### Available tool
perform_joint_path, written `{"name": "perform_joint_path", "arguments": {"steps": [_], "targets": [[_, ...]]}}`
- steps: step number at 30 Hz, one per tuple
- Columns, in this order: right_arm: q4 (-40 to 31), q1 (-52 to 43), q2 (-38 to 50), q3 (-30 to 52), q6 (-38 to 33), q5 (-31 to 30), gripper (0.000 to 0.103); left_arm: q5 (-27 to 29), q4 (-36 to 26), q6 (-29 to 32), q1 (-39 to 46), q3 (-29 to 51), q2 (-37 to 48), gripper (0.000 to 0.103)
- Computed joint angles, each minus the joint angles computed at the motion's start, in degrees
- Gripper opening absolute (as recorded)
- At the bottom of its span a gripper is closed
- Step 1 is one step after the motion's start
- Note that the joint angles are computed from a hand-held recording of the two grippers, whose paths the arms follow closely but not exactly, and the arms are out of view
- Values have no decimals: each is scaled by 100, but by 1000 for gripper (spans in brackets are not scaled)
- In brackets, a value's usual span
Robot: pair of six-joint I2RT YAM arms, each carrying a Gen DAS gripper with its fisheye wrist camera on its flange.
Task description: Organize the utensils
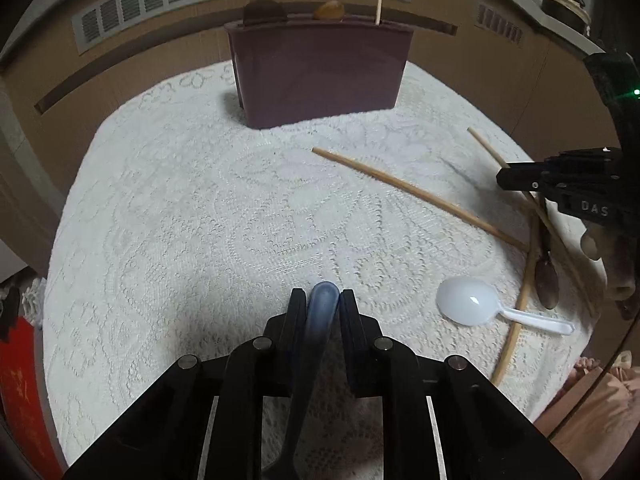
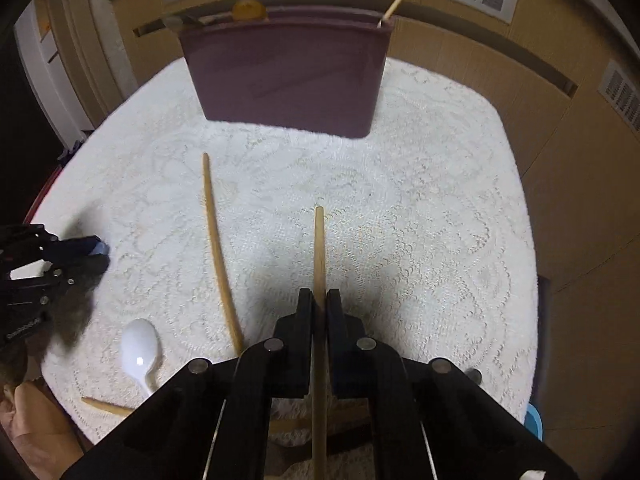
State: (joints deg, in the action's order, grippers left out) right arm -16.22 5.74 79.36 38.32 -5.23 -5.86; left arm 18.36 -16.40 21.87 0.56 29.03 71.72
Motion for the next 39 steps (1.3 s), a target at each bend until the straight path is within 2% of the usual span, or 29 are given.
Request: {"name": "perform_joint_path", "arguments": {"steps": [4,8,11,14,17,20,22,25,28,30,34,39], "targets": [[-332,-152,-1001,-218,-41,-258,7,320,-521,-67,173,14,-895,17],[-700,-341,-1760,-230,-18,-535,7,778,-1149,-200,397,416,-1652,16],[-882,-513,-2193,-73,94,-833,7,1323,-1538,-381,568,1104,-1982,11],[-906,-493,-2482,373,299,-913,7,1601,-1402,-781,492,1952,-1996,11],[-745,-344,-2460,1098,441,-704,7,1377,-985,-1193,153,2740,-1699,11],[-667,-293,-2082,2061,413,-606,7,1238,-696,-1458,-15,3395,-1262,11],[-643,-302,-1814,2539,396,-586,7,1544,-890,-1306,78,3867,-755,11],[-741,-399,-1531,2906,328,-671,7,1211,-1084,-881,-31,3853,-288,13],[-802,-488,-1379,2811,257,-693,7,727,-1588,-386,-159,3572,392,28],[-837,-516,-1366,2544,289,-732,7,358,-1711,-356,-149,3325,923,42],[-765,-468,-1307,1997,182,-716,7,-36,-1606,-516,4,2916,1710,45],[-663,-429,-1287,1535,164,-738,7,-120,-1326,-470,24,2531,2086,47]]}}
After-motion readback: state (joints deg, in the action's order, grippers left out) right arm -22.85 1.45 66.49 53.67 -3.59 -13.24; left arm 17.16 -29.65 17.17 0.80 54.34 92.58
